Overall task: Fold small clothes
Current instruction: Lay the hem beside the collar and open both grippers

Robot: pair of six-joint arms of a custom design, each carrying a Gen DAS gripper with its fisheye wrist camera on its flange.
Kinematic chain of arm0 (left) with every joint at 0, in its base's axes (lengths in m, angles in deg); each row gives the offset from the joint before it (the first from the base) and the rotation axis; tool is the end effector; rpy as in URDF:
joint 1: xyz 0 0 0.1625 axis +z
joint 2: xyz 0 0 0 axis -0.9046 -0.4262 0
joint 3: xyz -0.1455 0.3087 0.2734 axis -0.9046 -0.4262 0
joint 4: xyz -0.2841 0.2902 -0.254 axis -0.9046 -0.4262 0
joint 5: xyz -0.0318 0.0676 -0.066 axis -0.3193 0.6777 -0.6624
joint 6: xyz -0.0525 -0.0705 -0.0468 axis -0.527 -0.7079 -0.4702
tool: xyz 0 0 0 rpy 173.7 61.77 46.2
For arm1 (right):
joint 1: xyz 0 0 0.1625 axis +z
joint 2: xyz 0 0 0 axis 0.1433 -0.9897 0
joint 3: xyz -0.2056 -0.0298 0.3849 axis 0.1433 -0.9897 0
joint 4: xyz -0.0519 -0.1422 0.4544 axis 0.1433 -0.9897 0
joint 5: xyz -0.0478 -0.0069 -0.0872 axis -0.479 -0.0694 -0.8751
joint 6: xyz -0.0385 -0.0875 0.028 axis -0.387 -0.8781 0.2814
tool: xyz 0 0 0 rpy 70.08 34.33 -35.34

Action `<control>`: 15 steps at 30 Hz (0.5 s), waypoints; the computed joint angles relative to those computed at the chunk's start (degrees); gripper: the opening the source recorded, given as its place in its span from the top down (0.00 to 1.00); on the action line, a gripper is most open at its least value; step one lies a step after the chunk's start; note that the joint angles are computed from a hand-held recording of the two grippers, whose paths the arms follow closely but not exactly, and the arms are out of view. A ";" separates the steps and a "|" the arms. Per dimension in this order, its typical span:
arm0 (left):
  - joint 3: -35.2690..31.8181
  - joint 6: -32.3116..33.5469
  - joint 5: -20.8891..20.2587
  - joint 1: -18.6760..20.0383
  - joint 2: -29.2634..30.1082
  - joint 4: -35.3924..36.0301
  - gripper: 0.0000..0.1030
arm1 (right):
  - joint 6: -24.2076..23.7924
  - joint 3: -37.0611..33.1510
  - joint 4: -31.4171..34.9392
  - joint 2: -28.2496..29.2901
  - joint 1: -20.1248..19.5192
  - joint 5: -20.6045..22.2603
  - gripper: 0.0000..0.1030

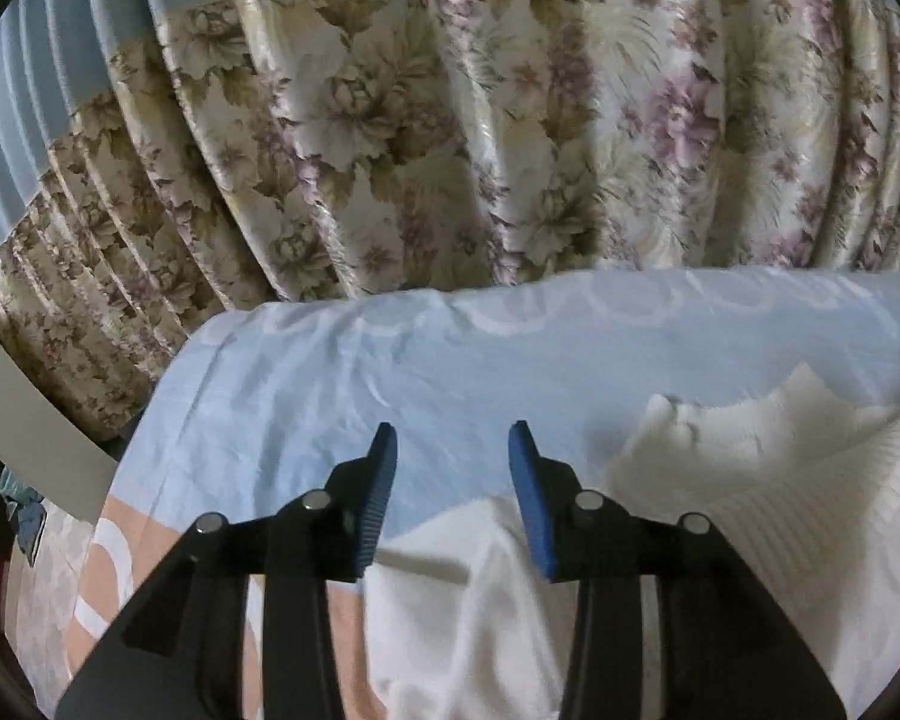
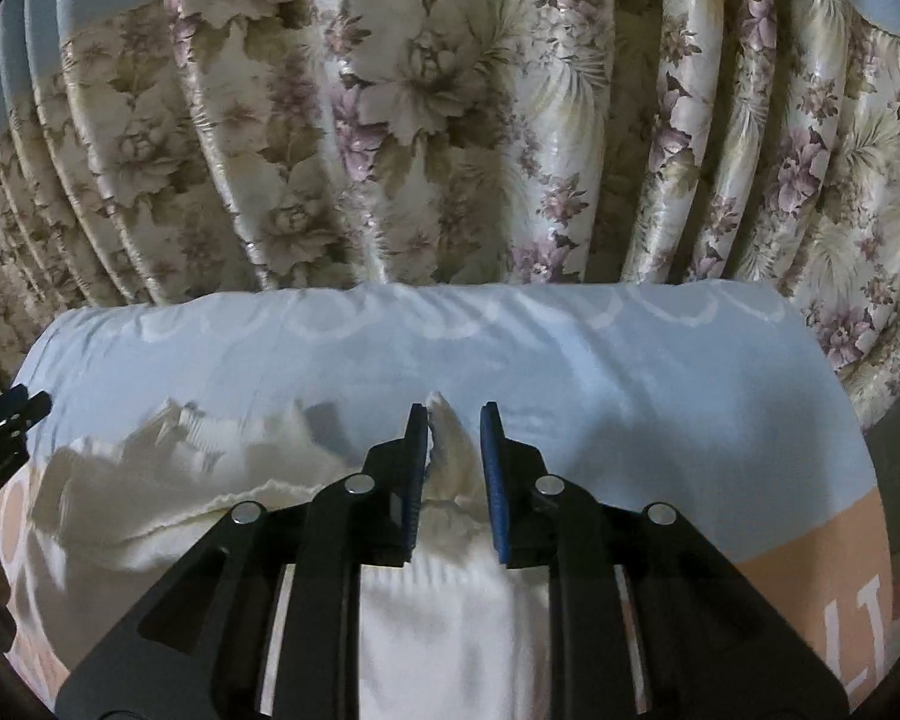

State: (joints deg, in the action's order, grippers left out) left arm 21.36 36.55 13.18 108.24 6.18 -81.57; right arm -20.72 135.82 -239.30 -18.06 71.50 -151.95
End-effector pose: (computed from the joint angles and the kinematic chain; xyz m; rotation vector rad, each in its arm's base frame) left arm -0.3532 -0.6421 -0.0254 0.5440 2.0375 -0.8180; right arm -0.0146 -0.5802 0.3606 0.1270 -2.1821 0.9908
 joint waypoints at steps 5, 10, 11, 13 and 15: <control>4.12 3.40 -1.18 -1.88 -2.83 -5.81 0.53 | -1.85 2.21 -0.27 -3.29 -0.27 2.41 0.79; 9.01 2.14 -6.69 -4.89 -4.97 -4.56 0.51 | -2.01 5.51 0.61 -6.77 -1.04 3.91 0.68; 9.76 0.61 -8.34 -5.18 -5.20 -3.34 0.51 | -1.98 6.23 0.62 -7.26 -1.21 3.89 0.66; 10.02 -1.05 -9.20 -5.36 -4.67 -1.94 0.51 | -1.43 7.50 0.82 -8.00 -1.54 4.05 0.47; 10.11 -3.41 -9.91 -5.12 -4.19 -0.15 0.51 | -0.96 8.48 0.90 -8.44 -1.75 3.92 0.31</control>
State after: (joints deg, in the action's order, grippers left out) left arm 31.47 33.15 3.26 103.12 1.99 -81.72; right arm -21.68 144.30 -238.40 -26.50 69.75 -148.02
